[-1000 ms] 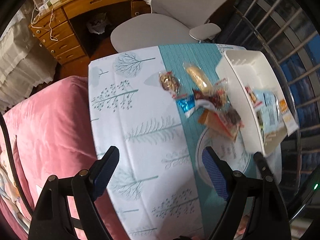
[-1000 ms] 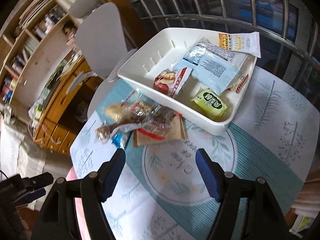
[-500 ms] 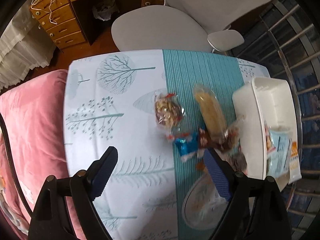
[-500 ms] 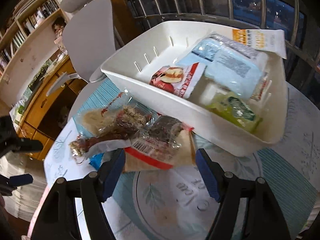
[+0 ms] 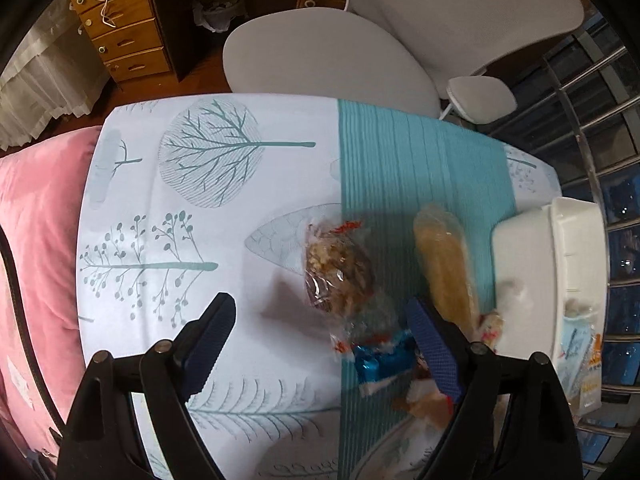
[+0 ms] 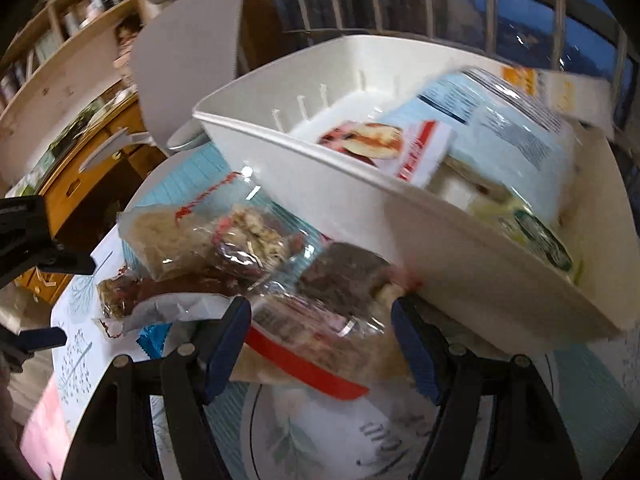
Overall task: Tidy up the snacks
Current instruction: 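Grasp the clear nut-cluster bag with left tool while right tool grasps barcode wafer bag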
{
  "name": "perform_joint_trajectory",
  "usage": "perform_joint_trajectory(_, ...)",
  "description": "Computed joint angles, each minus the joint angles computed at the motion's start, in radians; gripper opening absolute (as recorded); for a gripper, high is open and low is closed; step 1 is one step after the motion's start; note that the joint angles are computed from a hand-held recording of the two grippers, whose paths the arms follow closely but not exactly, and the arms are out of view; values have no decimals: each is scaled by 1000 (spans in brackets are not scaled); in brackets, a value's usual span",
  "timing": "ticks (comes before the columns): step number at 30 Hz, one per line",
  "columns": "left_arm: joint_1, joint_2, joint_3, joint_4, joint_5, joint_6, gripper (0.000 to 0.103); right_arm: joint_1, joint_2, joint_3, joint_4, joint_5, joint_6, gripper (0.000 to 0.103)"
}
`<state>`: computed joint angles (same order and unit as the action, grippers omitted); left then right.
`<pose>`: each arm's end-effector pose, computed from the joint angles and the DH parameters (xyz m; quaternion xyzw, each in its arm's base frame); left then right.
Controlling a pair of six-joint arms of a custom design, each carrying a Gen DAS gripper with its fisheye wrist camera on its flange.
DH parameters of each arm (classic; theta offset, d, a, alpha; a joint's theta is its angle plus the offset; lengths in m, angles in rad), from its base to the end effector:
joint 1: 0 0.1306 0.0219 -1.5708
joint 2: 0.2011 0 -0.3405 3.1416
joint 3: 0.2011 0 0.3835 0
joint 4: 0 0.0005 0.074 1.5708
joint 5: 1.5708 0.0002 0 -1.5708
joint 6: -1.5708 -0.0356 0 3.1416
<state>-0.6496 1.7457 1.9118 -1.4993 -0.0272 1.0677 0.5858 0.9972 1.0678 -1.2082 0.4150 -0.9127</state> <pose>0.4389 -0.3328 0.4042 -0.2076 0.9709 -0.0809 0.0877 0.2791 0.1673 0.3780 0.1992 0.9357 -0.0041 0.2910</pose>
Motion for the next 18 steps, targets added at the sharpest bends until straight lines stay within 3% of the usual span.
perform_joint_trajectory(5,5,17,-12,16,3,3,87,-7,19,4,30,21,28,73)
perform_joint_trajectory(12,-2,64,13,23,8,-7,86,17,66,27,6,74,42,73)
perform_joint_trajectory(18,-3,86,21,18,12,-8,69,29,98,54,-54,118,18,58)
